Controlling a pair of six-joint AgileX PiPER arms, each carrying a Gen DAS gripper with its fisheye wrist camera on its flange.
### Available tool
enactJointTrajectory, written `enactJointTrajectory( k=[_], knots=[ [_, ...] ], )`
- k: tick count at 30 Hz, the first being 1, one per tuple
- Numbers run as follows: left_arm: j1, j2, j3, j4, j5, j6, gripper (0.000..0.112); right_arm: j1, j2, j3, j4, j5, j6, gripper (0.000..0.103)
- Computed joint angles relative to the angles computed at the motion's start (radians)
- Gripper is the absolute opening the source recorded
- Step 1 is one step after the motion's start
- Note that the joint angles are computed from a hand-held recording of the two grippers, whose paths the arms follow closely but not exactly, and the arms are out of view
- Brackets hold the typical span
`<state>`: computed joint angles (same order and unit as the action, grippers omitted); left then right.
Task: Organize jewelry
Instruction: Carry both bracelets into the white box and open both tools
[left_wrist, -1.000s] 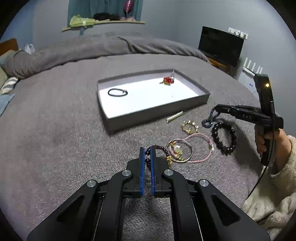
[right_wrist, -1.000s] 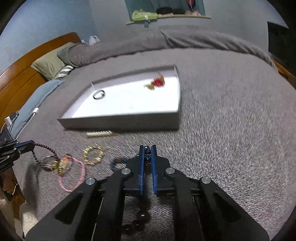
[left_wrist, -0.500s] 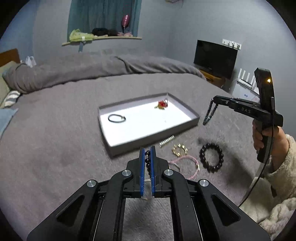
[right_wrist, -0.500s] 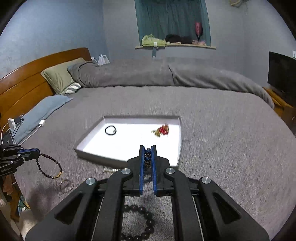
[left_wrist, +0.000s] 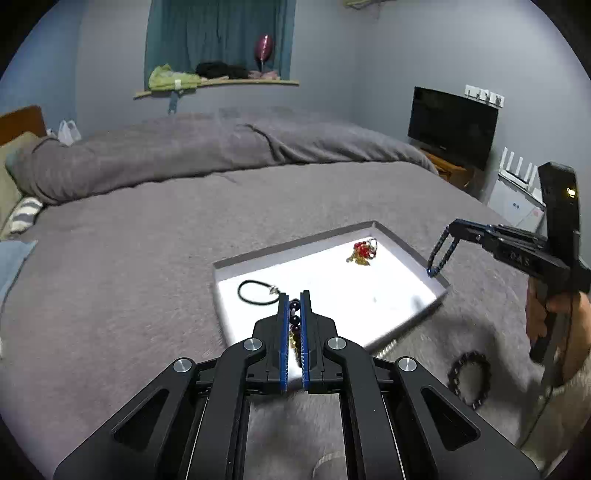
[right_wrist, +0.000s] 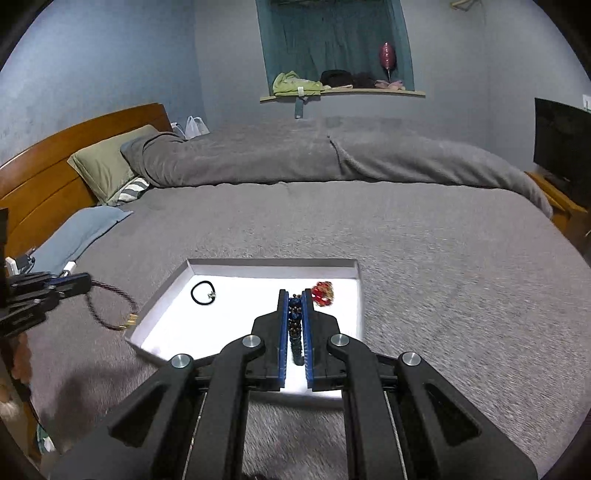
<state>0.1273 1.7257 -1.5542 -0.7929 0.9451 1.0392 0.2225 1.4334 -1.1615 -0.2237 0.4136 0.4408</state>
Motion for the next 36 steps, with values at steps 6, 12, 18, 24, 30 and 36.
enactJointTrajectory(
  k=[6, 12, 18, 24, 30, 36],
  knots=[
    [-0.054, 0.132, -0.074, 0.011, 0.025, -0.075, 0.006, -0.006, 0.100, -0.037, 0.159, -0.022, -0.131, 0.007],
    [-0.055, 0.195, -0.074, 0.062, -0.008, -0.112, 0.006, -0.020, 0.157, -0.020, 0.143, -0.009, -0.111, 0.007],
    [-0.029, 0.214, -0.069, 0.105, -0.036, -0.130, 0.006, -0.046, 0.171, -0.003, 0.153, -0.005, -0.100, 0.007],
    [-0.046, 0.207, -0.026, 0.162, -0.095, -0.130, 0.006, -0.014, 0.186, -0.004, 0.022, 0.022, -0.003, 0.007],
    [-0.058, 0.218, -0.039, 0.195, -0.112, -0.155, 0.006, -0.010, 0.199, -0.005, -0.011, 0.030, 0.030, 0.007],
    [-0.066, 0.223, -0.043, 0.217, -0.118, -0.165, 0.006, -0.011, 0.202, -0.004, -0.002, 0.033, 0.019, 0.007]
  ],
)
